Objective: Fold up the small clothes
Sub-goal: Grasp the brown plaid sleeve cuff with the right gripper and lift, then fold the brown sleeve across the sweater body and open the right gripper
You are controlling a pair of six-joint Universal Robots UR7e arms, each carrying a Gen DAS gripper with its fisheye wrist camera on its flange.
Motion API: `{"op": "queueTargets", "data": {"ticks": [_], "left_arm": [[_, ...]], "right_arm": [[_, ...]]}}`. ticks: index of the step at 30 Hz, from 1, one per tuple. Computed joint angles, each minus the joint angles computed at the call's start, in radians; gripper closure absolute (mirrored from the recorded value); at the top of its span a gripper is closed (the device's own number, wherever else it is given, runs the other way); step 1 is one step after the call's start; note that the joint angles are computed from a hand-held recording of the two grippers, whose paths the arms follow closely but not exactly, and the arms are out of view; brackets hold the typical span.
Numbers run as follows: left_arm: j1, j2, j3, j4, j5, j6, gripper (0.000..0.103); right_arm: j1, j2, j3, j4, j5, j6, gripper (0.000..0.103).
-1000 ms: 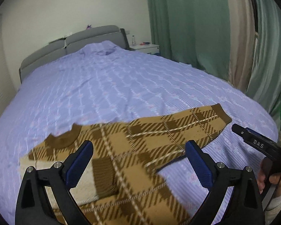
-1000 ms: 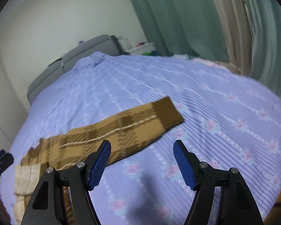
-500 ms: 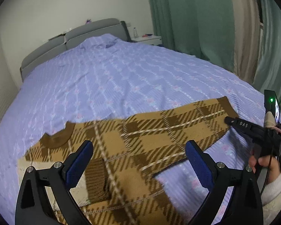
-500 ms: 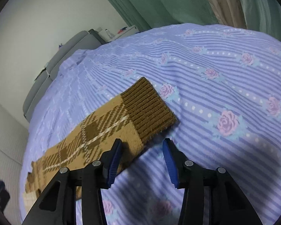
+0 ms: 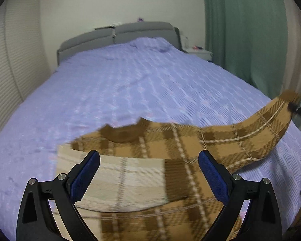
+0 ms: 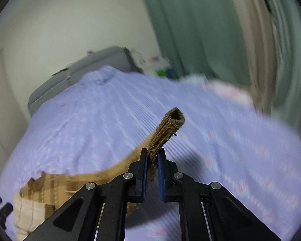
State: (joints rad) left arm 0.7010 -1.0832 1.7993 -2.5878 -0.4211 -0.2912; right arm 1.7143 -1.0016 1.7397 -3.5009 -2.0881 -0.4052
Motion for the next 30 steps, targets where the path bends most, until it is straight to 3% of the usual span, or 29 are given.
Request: {"op": "queueTargets", "data": {"ticks": [4, 10, 18, 23, 25, 30], "left_arm": [[-0.01, -0.07, 0.03, -0.009, 0.056, -0.009, 0.003], [-0.007, -0.182, 0.08, 0.013, 0.112, -0.036, 0.003], [0.033, -0.353, 0.15, 0.24, 0.168, -0.225, 0.003], [0.077, -0.418, 0.167, 0.357, 0.155, -0.309, 0.003], [0.091, -0.427, 0.172, 0.367, 0.138, -0.308, 0.003], [0.108, -0.433, 0.194, 0.371, 0.134, -0.289, 0.003]], "right_arm": [[0.105, 0.04, -0.072, 0.008, -0.003, -0.113, 0.093], [0.226, 0.145, -0.194, 0.086, 0.002, -0.216, 0.093], [0.331, 0.344, -0.311, 0.246, -0.036, -0.322, 0.093], [0.351, 0.447, -0.344, 0.35, -0.061, -0.294, 0.093], [0.35, 0.485, -0.357, 0.405, -0.071, -0.249, 0.093], [0.342, 0.54, -0.343, 0.442, -0.098, -0.23, 0.093]]}}
